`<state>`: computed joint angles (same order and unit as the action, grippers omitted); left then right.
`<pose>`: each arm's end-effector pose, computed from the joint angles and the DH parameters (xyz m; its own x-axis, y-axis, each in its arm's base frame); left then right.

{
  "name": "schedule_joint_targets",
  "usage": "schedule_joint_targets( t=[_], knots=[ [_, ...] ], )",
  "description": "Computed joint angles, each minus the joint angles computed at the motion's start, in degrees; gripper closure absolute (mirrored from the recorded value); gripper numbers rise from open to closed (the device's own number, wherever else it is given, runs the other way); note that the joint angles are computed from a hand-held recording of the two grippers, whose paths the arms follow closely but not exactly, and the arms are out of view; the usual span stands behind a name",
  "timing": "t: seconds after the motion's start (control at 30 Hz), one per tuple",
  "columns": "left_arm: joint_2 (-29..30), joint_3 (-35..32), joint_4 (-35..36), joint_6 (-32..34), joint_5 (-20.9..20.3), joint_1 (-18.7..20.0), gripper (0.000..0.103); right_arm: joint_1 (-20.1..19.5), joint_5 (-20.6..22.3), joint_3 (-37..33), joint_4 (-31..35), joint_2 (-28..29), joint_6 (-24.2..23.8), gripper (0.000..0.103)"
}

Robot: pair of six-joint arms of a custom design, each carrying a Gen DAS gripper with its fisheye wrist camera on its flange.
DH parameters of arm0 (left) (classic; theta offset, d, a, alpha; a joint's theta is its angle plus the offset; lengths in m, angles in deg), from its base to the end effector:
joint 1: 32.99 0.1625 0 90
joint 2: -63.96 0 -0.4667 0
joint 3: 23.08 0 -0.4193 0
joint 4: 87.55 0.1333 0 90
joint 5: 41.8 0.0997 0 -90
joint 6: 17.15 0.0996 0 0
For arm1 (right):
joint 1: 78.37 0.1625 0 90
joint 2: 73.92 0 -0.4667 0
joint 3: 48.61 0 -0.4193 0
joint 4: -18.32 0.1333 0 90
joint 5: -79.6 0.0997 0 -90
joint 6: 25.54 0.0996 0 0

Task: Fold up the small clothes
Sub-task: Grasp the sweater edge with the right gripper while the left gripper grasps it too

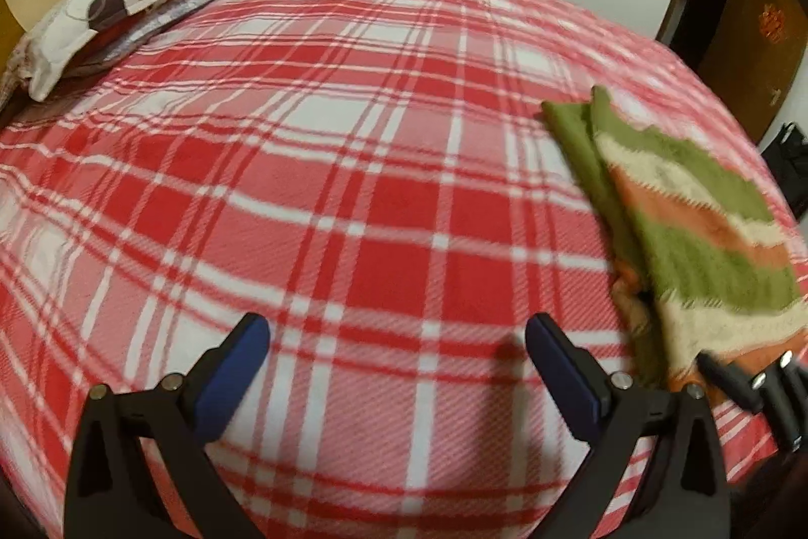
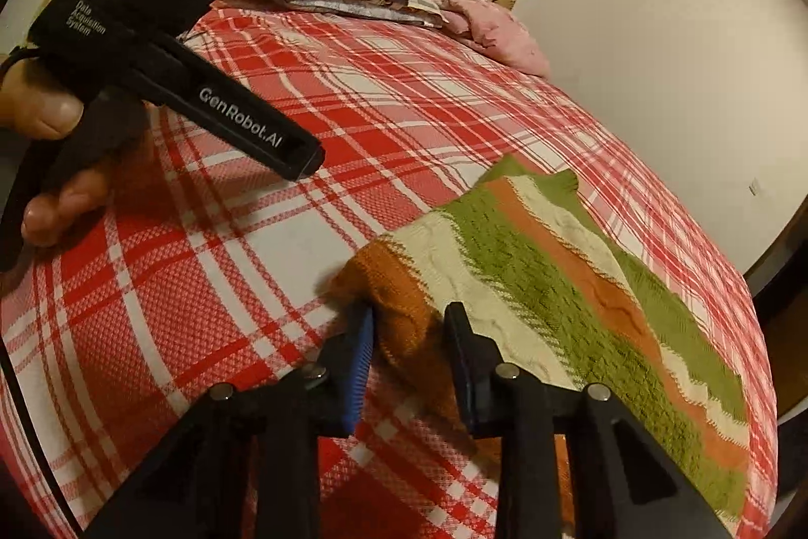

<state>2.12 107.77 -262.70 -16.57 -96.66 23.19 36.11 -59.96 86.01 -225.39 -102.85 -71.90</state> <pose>-0.1137 -0.5122 0.1320 -0.7630 0.3303 -0.5557 0.5424 0.7947 -0.2724 0.2221 -0.3491 0.0155 -0.3686 -0.2707 0.8893 -0.7882 0.5982 -0.1446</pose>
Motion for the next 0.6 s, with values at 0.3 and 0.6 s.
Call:
schedule_joint_targets(
  t=[0.3, 0.6],
  knots=[
    [3.26, -7.88, 2.8, 2.71, -11.0, 2.57, 0.0, -0.46, 0.72, 0.38, -0.95, 0.07, 0.46, 0.078],
    [9.32, -14.27, 5.66, 5.28, -17.12, 2.19, 0.004, -0.43, 0.78, 0.4, -2.14, 0.64, 0.44, 0.078]
  ],
)
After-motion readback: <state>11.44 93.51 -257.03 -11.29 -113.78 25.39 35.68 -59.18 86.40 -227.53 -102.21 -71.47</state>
